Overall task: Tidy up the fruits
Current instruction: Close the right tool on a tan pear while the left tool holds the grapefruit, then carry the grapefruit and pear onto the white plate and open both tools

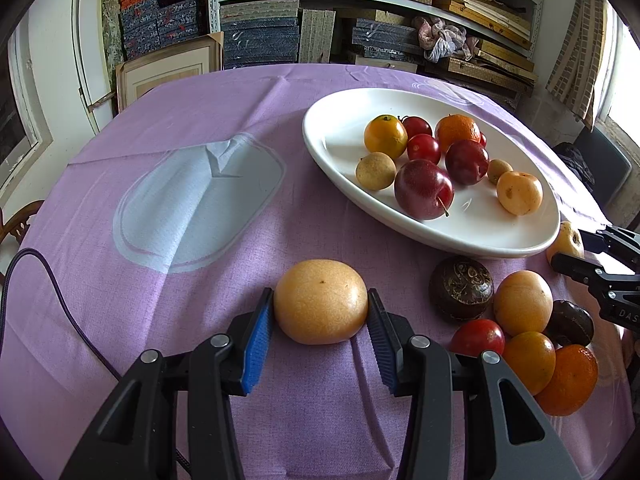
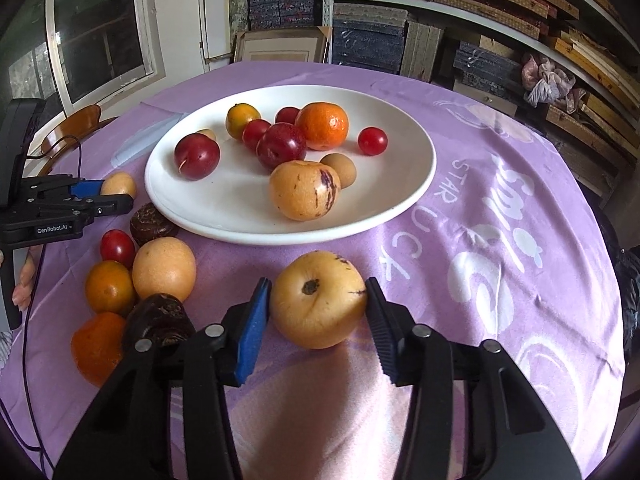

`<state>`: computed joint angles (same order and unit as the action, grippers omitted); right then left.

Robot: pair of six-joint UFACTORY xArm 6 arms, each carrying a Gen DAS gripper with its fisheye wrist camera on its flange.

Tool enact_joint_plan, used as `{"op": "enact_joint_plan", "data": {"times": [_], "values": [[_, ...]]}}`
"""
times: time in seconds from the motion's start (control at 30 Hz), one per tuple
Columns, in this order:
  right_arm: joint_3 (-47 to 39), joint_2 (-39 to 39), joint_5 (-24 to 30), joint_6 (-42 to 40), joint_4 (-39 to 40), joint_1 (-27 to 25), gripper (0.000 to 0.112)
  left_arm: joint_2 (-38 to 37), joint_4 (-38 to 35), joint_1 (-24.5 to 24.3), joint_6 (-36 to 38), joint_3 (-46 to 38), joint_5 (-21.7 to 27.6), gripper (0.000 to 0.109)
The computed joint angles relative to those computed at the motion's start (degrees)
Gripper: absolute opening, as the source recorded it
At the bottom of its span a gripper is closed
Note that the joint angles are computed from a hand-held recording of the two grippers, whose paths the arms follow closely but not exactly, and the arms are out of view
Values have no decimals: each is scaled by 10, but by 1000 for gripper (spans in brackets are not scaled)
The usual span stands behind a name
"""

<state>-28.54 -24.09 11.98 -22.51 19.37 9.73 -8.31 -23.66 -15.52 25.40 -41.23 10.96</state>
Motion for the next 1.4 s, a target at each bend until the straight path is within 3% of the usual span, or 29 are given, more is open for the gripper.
{"op": "enact_joint_plan", "data": {"times": [0.17, 0.3, 0.4, 0.47, 0.53, 0.7, 0.77, 0.87, 0.97, 1.1, 1.2, 1.4], "values": [[3, -2, -1, -3, 5, 0, 47, 0, -19, -1, 13, 0, 1, 47], [24, -33, 12, -32, 53, 8, 46, 1, -67, -3, 60, -6, 13, 54], [47, -63, 12, -31, 65, 14, 46, -2, -99, -2, 77, -4, 10, 46], [58, -81, 18, -45, 96, 14, 46, -10, -162, -4, 128, -2, 6, 45], [65, -93, 22, -47, 110, 11, 46, -21, -181, -13, 146, 10, -17, 45], [76, -109, 21, -40, 113, 10, 46, -28, -106, -18, 85, 24, -37, 45], [83, -121, 20, -44, 123, 10, 46, -38, -115, -21, 82, 35, -59, 45], [71, -128, 29, -47, 123, 3, 46, -50, -142, -26, 101, 24, -53, 45], [25, -115, 35, -67, 148, -3, 46, -39, -102, -30, 65, -14, -50, 45], [-32, -67, 12, -74, 147, 17, 46, 21, -15, -38, -24, -98, -37, 45], [-61, -26, 2, -109, 187, 54, 46, 80, -15, -42, -40, -163, -15, 45], [-113, 67, 4, -91, 150, 84, 46, 189, 25, -37, -83, -265, 16, 46]]}}
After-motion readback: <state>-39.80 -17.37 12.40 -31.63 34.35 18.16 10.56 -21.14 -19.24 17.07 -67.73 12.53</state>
